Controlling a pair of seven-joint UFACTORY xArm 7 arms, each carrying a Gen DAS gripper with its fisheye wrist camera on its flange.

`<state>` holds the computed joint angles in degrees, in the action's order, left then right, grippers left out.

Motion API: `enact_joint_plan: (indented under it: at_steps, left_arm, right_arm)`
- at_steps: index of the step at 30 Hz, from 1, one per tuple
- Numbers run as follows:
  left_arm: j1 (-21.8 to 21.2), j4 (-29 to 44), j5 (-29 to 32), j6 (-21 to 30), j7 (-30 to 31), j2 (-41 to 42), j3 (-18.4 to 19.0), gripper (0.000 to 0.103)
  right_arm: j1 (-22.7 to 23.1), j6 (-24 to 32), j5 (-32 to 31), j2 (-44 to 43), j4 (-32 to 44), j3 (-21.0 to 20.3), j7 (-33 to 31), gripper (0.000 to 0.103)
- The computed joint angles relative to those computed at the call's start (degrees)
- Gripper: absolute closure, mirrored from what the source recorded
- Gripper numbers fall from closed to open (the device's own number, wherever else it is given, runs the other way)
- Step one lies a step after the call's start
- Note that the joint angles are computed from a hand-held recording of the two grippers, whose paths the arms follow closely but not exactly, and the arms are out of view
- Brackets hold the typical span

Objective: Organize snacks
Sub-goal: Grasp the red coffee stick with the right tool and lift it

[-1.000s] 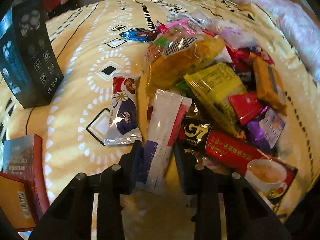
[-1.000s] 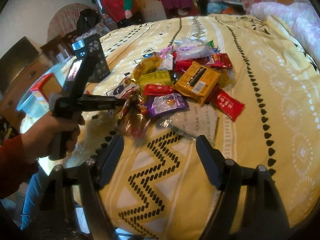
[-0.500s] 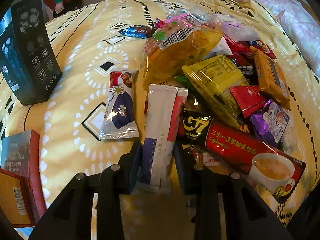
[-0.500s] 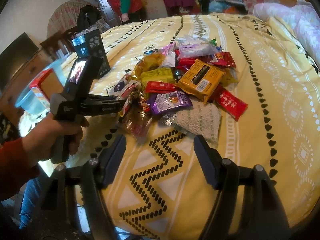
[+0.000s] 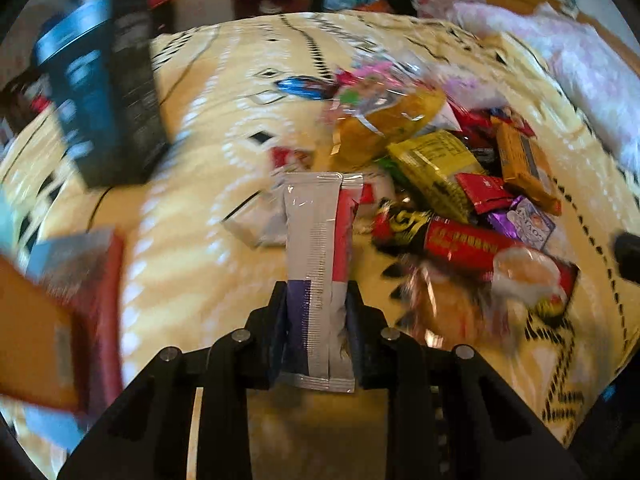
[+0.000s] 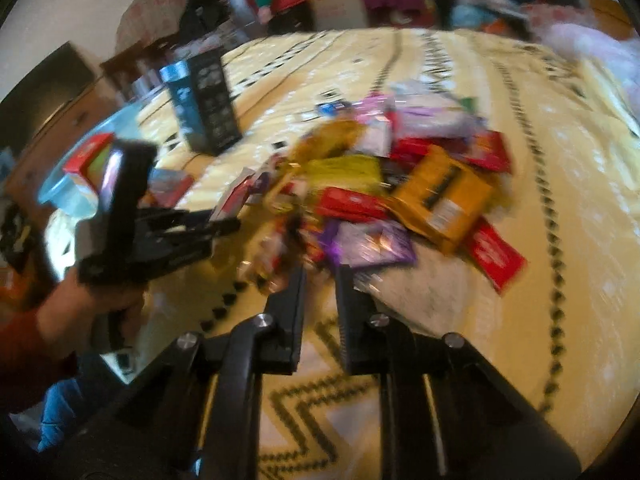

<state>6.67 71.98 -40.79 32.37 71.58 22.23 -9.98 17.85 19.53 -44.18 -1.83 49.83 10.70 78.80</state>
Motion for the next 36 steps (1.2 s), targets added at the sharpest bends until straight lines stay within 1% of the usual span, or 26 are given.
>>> enact_joint_plan:
  at_steps: [1,2,3,4,6,8,9,10,11,12,14,15,17,19,21,22,24,26,28,31,33,35,36]
  left_arm:
    - [0.82,-0.76,-0.65,0.36,0.40,-0.78,0.16,0.076]
    - [1.51,-1.30,-1.29,0.90,0.93,-1.35,0.36,0.076]
    - [1.76,-1.43,-1.65,1.20,0.99,-1.49,0.65,0.076]
    - [2.12,-1.89,-1.95,1.80,1.12,-1.95,0.96,0.076]
    - [2.47,-2.39,-2.44,2.88,1.30,-2.47,1.51,0.076]
    - [2.81,-3.39,-3.45,3.26,2.07,-3.21,1.87,0.076]
    - [2.65,-3.30,-3.33,3.54,1.92,-3.02,2.19,0.076]
    - [2.50,-3.20,-2.96,3.90,1.65,-2.83,2.51,0.076]
    - [2.45,-3.36,-2.78,3.98,1.43,-2.73,2.76,0.076]
    - [2.49,-3.29,-2.66,4.28,1.33,-2.61,2.90,0.076]
    - [2.61,-3.59,-2.86,4.72,1.53,-2.88,2.90,0.076]
    - [2.71,-3.69,-3.15,4.92,1.82,-3.06,2.88,0.076]
    - [3.37,-3.71,-4.51,6.81,2.80,-3.74,2.75,0.076]
    - [3.78,-3.82,-6.20,8.05,4.45,-4.58,2.86,0.076]
    - [4.66,-2.93,-8.45,11.76,5.64,-5.36,3.29,0.076]
    - [4.81,-2.81,-9.37,12.87,6.18,-5.95,3.62,0.076]
    - [5.42,-1.71,-11.21,16.73,6.94,-7.03,4.51,0.076]
    - [5.69,-0.74,-12.68,19.41,7.44,-8.21,5.51,0.076]
    - [5.93,0.56,-14.29,21.71,7.68,-9.34,6.47,0.076]
    - [6.36,3.84,-16.30,24.64,7.16,-10.35,7.90,0.076]
    - [6.77,7.05,-17.16,25.86,6.16,-9.81,8.66,0.076]
    - [7.74,11.41,-17.90,26.54,4.61,-8.58,9.35,0.076]
    - [8.53,14.62,-18.29,26.48,3.49,-7.44,9.73,0.076]
  right_arm:
    - [-0.06,-0.94,2.55,1.73,1.55,-0.34,-3.88,0.067]
    - [-0.11,-1.78,5.60,4.22,3.90,-0.72,-8.58,0.055]
    - [0.13,-2.27,6.72,6.21,5.84,-1.26,-10.88,0.037]
    - [0.38,-2.88,8.40,8.00,7.46,-1.79,-13.25,0.034]
    - [0.32,-2.59,14.14,12.37,11.62,-1.97,-19.47,0.035]
    - [0.57,0.55,18.22,16.10,15.76,-1.81,-24.86,0.036]
    - [0.34,3.39,21.00,19.01,18.84,-1.22,-28.72,0.038]
    - [0.19,5.23,23.32,20.69,20.52,-0.88,-31.33,0.046]
    - [0.09,6.89,25.38,22.15,21.75,-0.72,-33.43,0.051]
    - [0.79,9.08,26.18,23.78,23.20,-1.22,-34.40,0.056]
    - [4.09,10.64,23.82,24.02,23.58,-4.52,-32.22,0.067]
    - [5.51,10.38,23.06,23.24,22.83,-6.13,-30.41,0.079]
    - [6.60,8.12,22.57,21.36,20.61,-7.58,-28.19,0.087]
    - [8.10,6.01,19.84,18.77,18.12,-9.01,-24.56,0.087]
    - [9.17,4.83,16.54,16.30,16.26,-9.77,-20.48,0.087]
    - [10.21,4.57,13.33,14.97,15.44,-10.46,-16.87,0.087]
    - [11.58,5.86,6.70,12.85,14.96,-10.90,-10.09,0.087]
    - [11.92,7.48,1.60,10.85,14.66,-10.50,-4.97,0.087]
    - [11.57,9.70,-1.99,9.80,15.76,-9.58,-2.22,0.087]
    - [10.10,11.27,-4.75,9.77,19.29,-7.75,-1.83,0.087]
    - [9.28,12.16,-6.38,11.33,23.26,-6.70,-2.54,0.087]
    - [9.05,12.55,-6.84,13.47,28.38,-6.24,-4.73,0.087]
    - [9.21,12.71,-6.92,15.13,32.14,-6.21,-6.40,0.087]
